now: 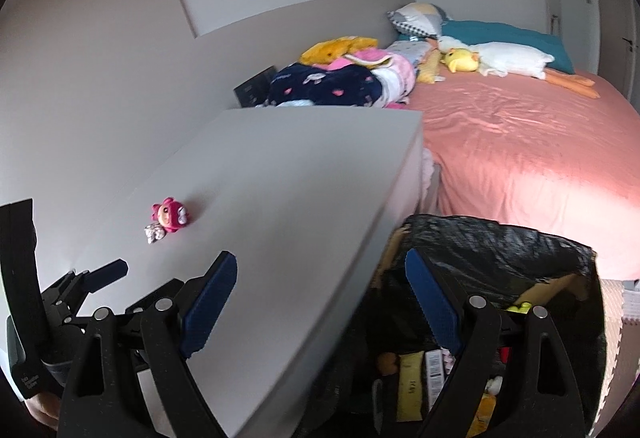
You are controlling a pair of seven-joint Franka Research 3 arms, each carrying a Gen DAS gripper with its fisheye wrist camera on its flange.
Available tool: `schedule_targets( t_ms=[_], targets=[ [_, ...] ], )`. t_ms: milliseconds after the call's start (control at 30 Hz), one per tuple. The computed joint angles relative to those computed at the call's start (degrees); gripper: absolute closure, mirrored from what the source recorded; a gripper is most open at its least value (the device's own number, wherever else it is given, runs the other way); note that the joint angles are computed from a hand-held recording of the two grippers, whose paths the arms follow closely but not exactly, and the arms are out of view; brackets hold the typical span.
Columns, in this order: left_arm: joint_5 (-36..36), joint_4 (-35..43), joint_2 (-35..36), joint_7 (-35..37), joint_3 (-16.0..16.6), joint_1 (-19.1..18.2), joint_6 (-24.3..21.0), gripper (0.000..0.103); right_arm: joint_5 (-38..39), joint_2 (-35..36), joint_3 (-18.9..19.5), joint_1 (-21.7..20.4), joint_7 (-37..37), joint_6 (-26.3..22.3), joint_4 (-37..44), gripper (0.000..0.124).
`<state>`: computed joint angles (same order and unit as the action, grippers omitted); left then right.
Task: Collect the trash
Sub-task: 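Move both open tools back over the table toward the pink doll and pouch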
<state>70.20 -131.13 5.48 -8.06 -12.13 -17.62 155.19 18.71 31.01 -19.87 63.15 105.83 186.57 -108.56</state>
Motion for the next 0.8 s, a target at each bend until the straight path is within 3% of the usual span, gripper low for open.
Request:
schedule_targets(
  t_ms=[267,400,567,800],
  targets=[
    [0.25,-3.06,-1.86,-1.26,0.91,2.29,0.72,0.006,-4.16,4.16,4.21,-3.32,1.58,-4.14,7.73,0.037],
    [0.71,-4.28,-2.55,-1.94,1.39,3.73,1.44,0.006,-7.09,6.91,3.61,-3.18,4.53,-6.63,12.11,0.037],
    [2.64,-5.3,-3.0,-4.26,2.07,5.66,1.9,0.006,-10.08,9.5,7.03,-6.34,6.84,-8.87,16.98,0.037],
    [4.18,-4.56,-1.1,-3.78,3.5,8.44,3.54,0.027,-14.61,12.77,9.31,-8.44,9.52,-12.12,23.01,0.037]
  ],
)
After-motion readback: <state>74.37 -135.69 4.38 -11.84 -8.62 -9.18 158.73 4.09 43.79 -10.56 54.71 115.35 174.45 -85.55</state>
